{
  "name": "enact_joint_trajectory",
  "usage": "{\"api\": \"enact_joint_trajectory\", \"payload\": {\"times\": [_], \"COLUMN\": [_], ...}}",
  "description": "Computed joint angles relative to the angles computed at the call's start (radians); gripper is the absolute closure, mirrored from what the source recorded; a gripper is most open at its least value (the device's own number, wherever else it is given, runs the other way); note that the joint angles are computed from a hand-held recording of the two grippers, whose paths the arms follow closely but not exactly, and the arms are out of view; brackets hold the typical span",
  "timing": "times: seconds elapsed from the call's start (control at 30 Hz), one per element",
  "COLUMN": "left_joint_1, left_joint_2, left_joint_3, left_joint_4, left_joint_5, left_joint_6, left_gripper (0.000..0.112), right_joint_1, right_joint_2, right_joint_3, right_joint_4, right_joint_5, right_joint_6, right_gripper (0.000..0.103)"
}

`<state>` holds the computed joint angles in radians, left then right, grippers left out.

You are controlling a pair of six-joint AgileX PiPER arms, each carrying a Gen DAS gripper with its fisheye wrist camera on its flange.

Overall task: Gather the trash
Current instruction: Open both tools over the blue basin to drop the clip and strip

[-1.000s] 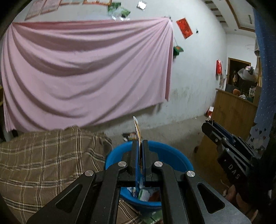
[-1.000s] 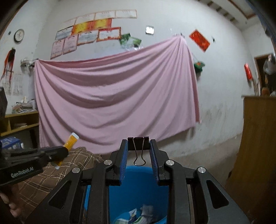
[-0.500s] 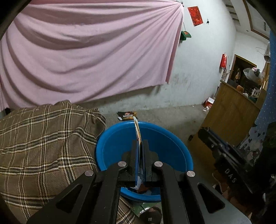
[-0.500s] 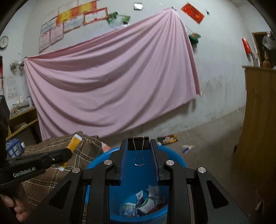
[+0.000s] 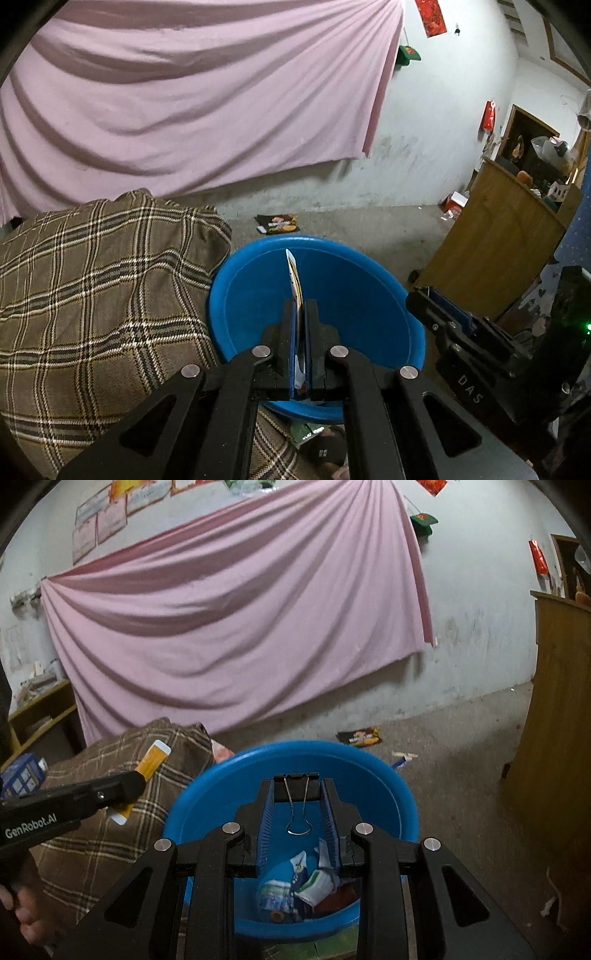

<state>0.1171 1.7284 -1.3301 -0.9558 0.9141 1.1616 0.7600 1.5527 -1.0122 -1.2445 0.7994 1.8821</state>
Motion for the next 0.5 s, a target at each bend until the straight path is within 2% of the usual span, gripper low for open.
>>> {"api": "enact_joint_trajectory", "payload": {"times": [0.3, 0.5], "left_joint_1": [0.003, 0.001], "left_joint_2": [0.012, 0.021], "left_joint_3": [-0.023, -0.039], "left_joint_4": [0.045, 0.077], "left_joint_5": [0.023, 0.022], "left_joint_6": [-0.047, -0.082], "left_gripper": [0.110, 0.108], "right_joint_1": [-0.004, -0.012], "right_joint_2": [0.009, 0.017], "right_joint_3": [0.003, -0.009], "right_joint_4": [0.009, 0.018], "right_joint_5": [-0.010, -0.013], "right_joint_6": [-0.010, -0.020], "right_gripper": [0.079, 0.071]}}
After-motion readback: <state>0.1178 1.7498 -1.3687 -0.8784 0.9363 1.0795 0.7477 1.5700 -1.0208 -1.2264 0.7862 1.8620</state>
